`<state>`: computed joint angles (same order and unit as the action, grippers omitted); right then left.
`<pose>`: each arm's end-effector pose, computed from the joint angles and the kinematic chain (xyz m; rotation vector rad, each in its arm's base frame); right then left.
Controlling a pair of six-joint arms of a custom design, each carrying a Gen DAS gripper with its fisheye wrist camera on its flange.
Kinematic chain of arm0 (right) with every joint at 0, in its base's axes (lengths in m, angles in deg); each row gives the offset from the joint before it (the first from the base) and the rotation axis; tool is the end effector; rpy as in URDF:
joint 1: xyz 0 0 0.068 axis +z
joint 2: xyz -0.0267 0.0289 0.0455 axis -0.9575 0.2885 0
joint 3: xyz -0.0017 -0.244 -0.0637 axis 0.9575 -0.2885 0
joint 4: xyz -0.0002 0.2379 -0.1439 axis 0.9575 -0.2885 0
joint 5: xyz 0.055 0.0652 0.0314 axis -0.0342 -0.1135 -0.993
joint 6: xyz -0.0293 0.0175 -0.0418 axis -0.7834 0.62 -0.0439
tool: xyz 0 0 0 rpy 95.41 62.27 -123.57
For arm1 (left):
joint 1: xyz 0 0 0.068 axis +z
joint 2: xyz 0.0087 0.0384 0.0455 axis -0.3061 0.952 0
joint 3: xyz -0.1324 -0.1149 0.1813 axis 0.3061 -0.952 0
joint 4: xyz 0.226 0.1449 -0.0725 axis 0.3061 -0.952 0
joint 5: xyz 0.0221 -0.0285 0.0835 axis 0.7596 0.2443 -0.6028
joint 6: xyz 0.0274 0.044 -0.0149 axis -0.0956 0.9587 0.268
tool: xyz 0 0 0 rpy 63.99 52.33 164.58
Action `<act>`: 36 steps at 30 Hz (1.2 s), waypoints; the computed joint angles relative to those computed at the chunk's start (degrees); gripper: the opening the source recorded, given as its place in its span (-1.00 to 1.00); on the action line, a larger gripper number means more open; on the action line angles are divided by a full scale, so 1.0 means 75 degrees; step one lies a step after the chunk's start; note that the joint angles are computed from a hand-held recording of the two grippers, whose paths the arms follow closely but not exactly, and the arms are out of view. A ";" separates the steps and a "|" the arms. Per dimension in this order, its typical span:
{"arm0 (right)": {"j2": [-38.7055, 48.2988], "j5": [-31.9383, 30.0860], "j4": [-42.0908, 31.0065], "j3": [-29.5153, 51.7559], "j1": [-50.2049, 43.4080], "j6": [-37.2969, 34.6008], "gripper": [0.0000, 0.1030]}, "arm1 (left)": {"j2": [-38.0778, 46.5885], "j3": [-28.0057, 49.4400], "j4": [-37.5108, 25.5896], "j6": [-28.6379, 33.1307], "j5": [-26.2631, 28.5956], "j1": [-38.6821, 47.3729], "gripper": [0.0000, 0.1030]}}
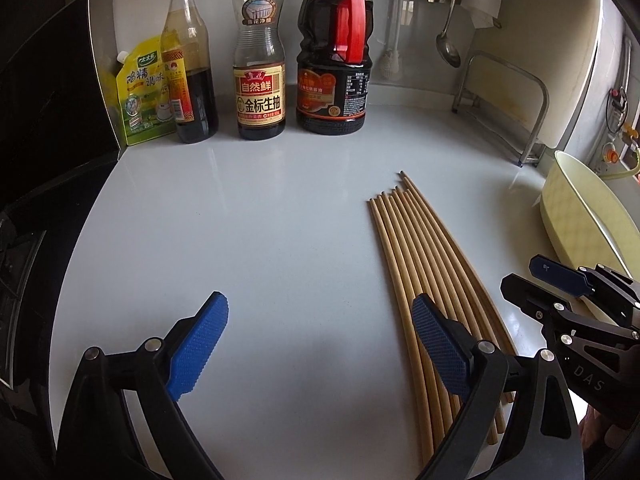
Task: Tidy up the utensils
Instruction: 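Move the right tool back and grasp another wooden chopstick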
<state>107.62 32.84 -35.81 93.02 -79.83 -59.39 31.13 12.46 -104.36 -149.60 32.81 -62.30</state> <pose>0.2706 -0.0104 0.0726 -0.8526 2.2077 0.4326 0.1815 -0.1480 0.1041 -0.5421 2.3550 0.1395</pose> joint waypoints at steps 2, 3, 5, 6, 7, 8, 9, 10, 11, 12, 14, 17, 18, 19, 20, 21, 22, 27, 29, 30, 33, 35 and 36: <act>0.0158 0.0110 0.0005 0.0152 0.0096 0.0122 -0.18 | -0.0055 -0.0086 0.0135 0.0057 0.0149 0.0136 0.78; 0.0256 0.0169 -0.0002 0.0245 0.0151 0.0175 -0.17 | -0.0052 -0.0103 0.0146 0.0038 0.0154 0.0165 0.78; 0.0439 0.0309 0.0057 0.0391 0.0281 0.0266 -0.14 | -0.0029 -0.0153 0.0229 -0.0005 0.0160 0.0223 0.79; 0.0516 0.0407 0.0099 0.0441 0.0349 0.0289 -0.09 | -0.0025 -0.0195 0.0318 -0.0003 0.0213 0.0264 0.79; 0.0578 0.0513 0.0164 0.0481 0.0428 0.0337 -0.09 | 0.0001 -0.0216 0.0380 0.0004 0.0272 0.0308 0.79; 0.0640 0.0639 0.0242 0.0519 0.0515 0.0400 -0.09 | 0.0046 -0.0215 0.0415 -0.0005 0.0304 0.0336 0.79; 0.0702 0.0740 0.0273 0.0563 0.0581 0.0421 -0.09 | 0.0077 -0.0213 0.0427 -0.0006 0.0314 0.0359 0.79; 0.0754 0.0814 0.0305 0.0597 0.0631 0.0435 -0.09 | 0.0107 -0.0208 0.0446 0.0011 0.0327 0.0383 0.79; 0.0817 0.0903 0.0354 0.0629 0.0703 0.0452 -0.09 | 0.0121 -0.0205 0.0467 0.0047 0.0357 0.0417 0.79; 0.0898 0.0987 0.0387 0.0682 0.0775 0.0453 -0.09 | 0.0146 -0.0206 0.0498 0.0073 0.0387 0.0443 0.79; 0.1018 0.1143 0.0465 0.0742 0.0870 0.0458 -0.09 | 0.0229 -0.0190 0.0570 0.0119 0.0465 0.0497 0.79; 0.1111 0.1243 0.0570 0.0798 0.0926 0.0497 -0.09 | 0.0361 -0.0138 0.0661 0.0223 0.0559 0.0566 0.79; 0.1133 0.1248 0.0556 0.0824 0.0929 0.0497 -0.09 | 0.0416 -0.0104 0.0665 0.0243 0.0571 0.0572 0.79; 0.1159 0.1269 0.0557 0.0843 0.0937 0.0488 -0.09 | 0.0462 -0.0075 0.0677 0.0269 0.0580 0.0574 0.79; 0.1186 0.1300 0.0573 0.0847 0.0952 0.0478 -0.09 | 0.0482 -0.0063 0.0689 0.0286 0.0580 0.0562 0.79; 0.1222 0.1329 0.0558 0.0862 0.0964 0.0449 -0.09 | 0.0495 -0.0067 0.0725 0.0300 0.0585 0.0551 0.79; 0.1264 0.1363 0.0552 0.0875 0.0982 0.0424 -0.09 | 0.0508 -0.0071 0.0760 0.0304 0.0591 0.0538 0.79; 0.1280 0.1390 0.0602 0.0852 0.1017 0.0379 -0.11 | 0.0626 0.0009 0.0689 0.0227 0.0505 0.0509 0.79; 0.1299 0.1324 0.0613 0.0844 0.1017 0.0349 -0.24 | 0.0665 0.0035 0.0676 0.0232 0.0521 0.0525 0.79; 0.1290 0.1277 0.0566 0.0849 0.1017 0.0309 -0.33 | 0.0688 0.0052 0.0661 0.0231 0.0526 0.0526 0.79; 0.1190 0.1263 0.0606 0.0713 0.1099 0.0132 -0.59 | 0.0683 0.0056 0.0641 0.0241 0.0526 0.0507 0.80; 0.1152 0.1219 0.0537 0.0681 0.1124 0.0011 -0.76 | 0.0718 0.0090 0.0596 0.0245 0.0506 0.0485 0.80; 0.1139 0.1210 0.0520 0.0668 0.1126 -0.0011 -0.83 | 0.0742 0.0106 0.0585 0.0247 0.0511 0.0486 0.80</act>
